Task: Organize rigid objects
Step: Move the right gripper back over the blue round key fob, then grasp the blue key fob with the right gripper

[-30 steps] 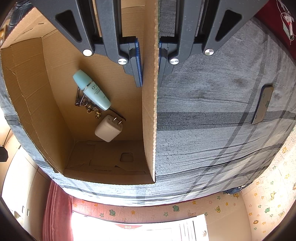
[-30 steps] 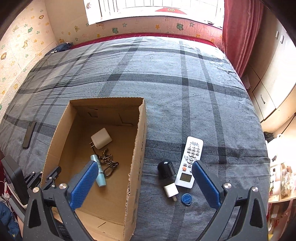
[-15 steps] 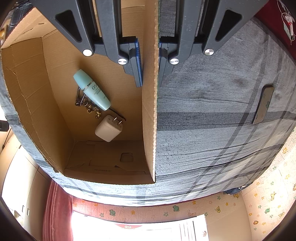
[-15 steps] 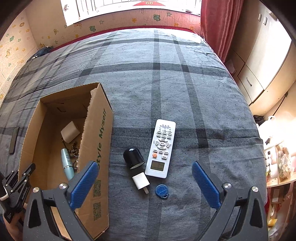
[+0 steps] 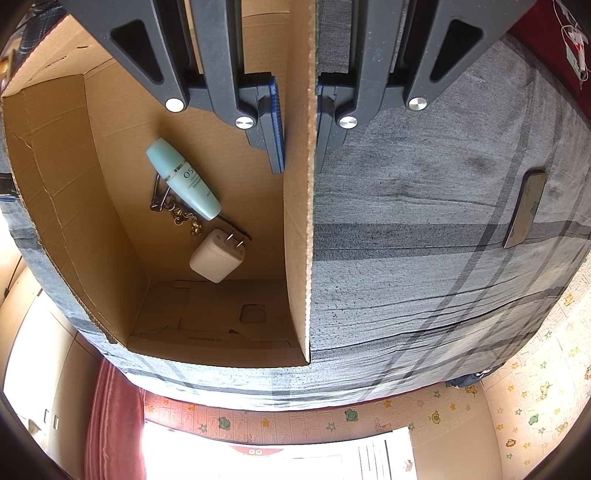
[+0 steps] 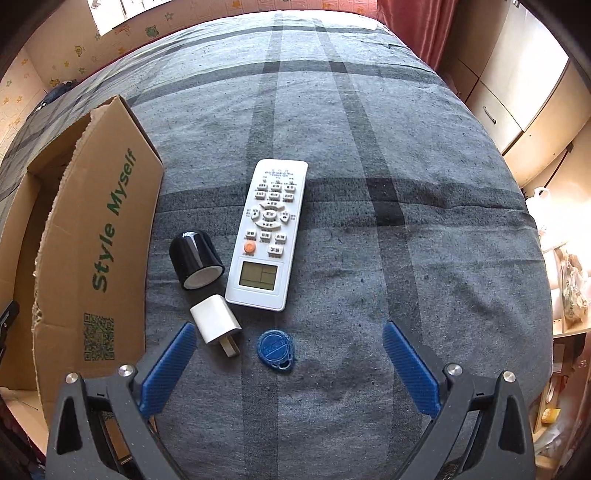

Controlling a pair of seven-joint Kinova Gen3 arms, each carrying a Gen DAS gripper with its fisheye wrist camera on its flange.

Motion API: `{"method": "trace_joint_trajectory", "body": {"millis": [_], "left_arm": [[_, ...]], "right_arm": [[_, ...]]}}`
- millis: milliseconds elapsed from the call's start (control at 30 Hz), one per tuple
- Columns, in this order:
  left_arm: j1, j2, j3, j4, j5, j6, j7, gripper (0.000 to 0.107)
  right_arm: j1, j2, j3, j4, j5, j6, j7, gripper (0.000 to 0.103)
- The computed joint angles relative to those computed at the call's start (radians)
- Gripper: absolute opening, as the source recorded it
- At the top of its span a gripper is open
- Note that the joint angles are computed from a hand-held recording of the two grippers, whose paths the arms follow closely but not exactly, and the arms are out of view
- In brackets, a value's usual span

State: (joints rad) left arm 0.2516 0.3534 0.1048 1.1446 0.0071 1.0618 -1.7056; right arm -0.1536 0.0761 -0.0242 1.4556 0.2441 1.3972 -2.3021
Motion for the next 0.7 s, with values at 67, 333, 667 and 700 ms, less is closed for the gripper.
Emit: {"method": "trace_joint_trajectory", "body": {"millis": [67, 333, 667, 700], "left_arm": [[-0.001, 0.0, 0.0, 0.001, 0.002, 0.0, 0.0, 0.014], [0.001, 0.001, 0.0, -0.001, -0.001, 0.002, 0.001, 0.014], [0.0, 0.001, 0.0, -0.002, 0.0, 0.003, 0.001, 0.014], [0.0, 0.001, 0.0, -0.002, 0.0, 0.003, 0.001, 0.014]], "right_arm": [[0.002, -0.005, -0.001, 0.018, -0.003, -0.01, 0.017, 0.101], [0.029, -0.006, 0.009, 0.057, -0.059, -0.03, 0.052, 0.073], [0.032, 0.024, 0.011, 0.084, -0.076, -0.06, 0.077, 0.059], [0.032, 0.025, 0.011, 0.087, -0.078, -0.065, 0.077, 0.052]]}}
